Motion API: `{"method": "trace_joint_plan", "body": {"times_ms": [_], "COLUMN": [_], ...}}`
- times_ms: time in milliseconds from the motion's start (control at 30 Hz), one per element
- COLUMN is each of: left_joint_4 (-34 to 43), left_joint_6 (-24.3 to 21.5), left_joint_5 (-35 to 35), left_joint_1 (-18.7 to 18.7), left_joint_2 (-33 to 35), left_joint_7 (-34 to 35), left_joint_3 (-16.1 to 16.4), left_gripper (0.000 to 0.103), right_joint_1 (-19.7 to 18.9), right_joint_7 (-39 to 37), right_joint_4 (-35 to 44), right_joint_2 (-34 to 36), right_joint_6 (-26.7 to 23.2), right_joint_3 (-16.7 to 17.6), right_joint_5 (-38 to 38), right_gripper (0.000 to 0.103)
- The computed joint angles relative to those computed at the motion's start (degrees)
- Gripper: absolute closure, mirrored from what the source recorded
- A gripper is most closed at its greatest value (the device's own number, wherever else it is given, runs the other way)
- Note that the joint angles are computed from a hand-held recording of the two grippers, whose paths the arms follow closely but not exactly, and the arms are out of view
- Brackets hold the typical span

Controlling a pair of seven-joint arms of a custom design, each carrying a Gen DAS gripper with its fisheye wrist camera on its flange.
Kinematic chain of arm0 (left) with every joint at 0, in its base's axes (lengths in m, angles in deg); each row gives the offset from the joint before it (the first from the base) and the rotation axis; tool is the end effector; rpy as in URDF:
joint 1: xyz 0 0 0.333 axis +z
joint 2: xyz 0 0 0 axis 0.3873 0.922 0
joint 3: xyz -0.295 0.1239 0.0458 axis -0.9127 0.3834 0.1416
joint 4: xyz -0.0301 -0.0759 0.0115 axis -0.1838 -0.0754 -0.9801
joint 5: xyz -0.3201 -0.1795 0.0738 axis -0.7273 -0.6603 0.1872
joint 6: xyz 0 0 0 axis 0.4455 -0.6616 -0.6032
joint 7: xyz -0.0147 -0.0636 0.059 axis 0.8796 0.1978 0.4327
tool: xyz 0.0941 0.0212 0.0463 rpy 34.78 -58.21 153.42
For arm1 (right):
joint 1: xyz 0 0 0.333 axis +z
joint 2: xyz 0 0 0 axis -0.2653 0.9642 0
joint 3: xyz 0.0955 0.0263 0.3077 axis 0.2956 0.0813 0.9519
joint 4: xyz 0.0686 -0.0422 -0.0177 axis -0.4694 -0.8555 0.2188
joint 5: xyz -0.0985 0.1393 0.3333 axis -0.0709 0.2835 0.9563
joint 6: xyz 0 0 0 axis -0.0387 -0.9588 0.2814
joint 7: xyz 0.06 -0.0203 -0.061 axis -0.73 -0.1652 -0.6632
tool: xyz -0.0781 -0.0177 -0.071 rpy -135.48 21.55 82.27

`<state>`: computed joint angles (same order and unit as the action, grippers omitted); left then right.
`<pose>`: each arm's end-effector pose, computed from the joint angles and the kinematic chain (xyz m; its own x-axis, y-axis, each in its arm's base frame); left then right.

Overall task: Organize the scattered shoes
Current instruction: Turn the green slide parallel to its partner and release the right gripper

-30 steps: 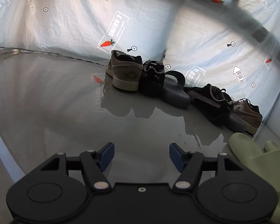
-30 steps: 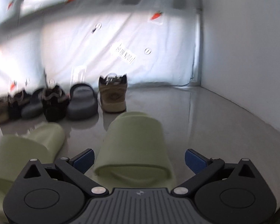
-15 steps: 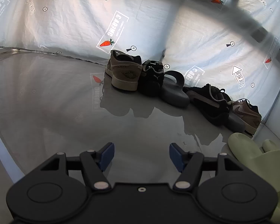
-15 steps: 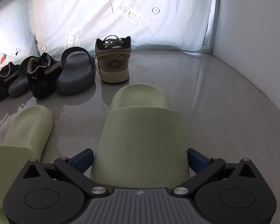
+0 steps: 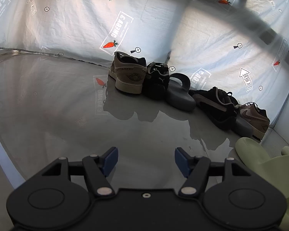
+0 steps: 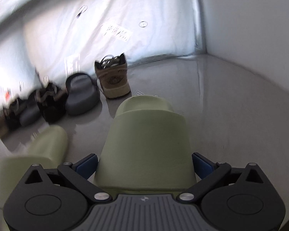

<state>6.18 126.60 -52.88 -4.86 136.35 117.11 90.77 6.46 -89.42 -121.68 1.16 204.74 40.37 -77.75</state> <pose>0.7483 -0.3256 0.4183 -0.1085 -0.9340 0.3403 -0.5415 -0.2315 -0.8082 0.6382 0.2249 0.4796 -0.4725 -0.7981 -0.3739 -0.4485 0.5830 -0.6775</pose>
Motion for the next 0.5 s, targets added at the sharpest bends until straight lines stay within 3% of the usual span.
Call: {"method": "trace_joint_plan", "body": {"times_ms": [67,167,367,500], "left_joint_4": [-0.02,-0.28,-0.19,-0.17], "left_joint_6": [0.03,0.27,0.03,0.05], "left_joint_5": [0.04,0.14,0.25,0.45], "left_joint_1": [-0.1,-0.37,-0.68,-0.46], "left_joint_2": [0.02,-0.07,-0.03,-0.07], "left_joint_7": [-0.16,-0.62,-1.45,-1.38], "left_joint_3": [0.12,0.55,1.2,0.82], "left_gripper": [0.037,0.037,0.037,0.037], "right_joint_1": [-0.95,1.42,2.22,3.86], "right_joint_7": [11.25,18.26,25.56,25.33], "right_joint_4": [-4.25,-5.18,-0.68,5.94], "right_joint_2": [-2.38,-4.19,-2.81,1.26], "right_joint_6": [7.8,7.59,6.94,7.64], "right_joint_3": [-1.21,-3.19,-0.2,0.53], "right_joint_5": [-2.52,-10.86,-21.36,-25.55], "right_gripper": [0.002,0.003,0.003,0.003]}}
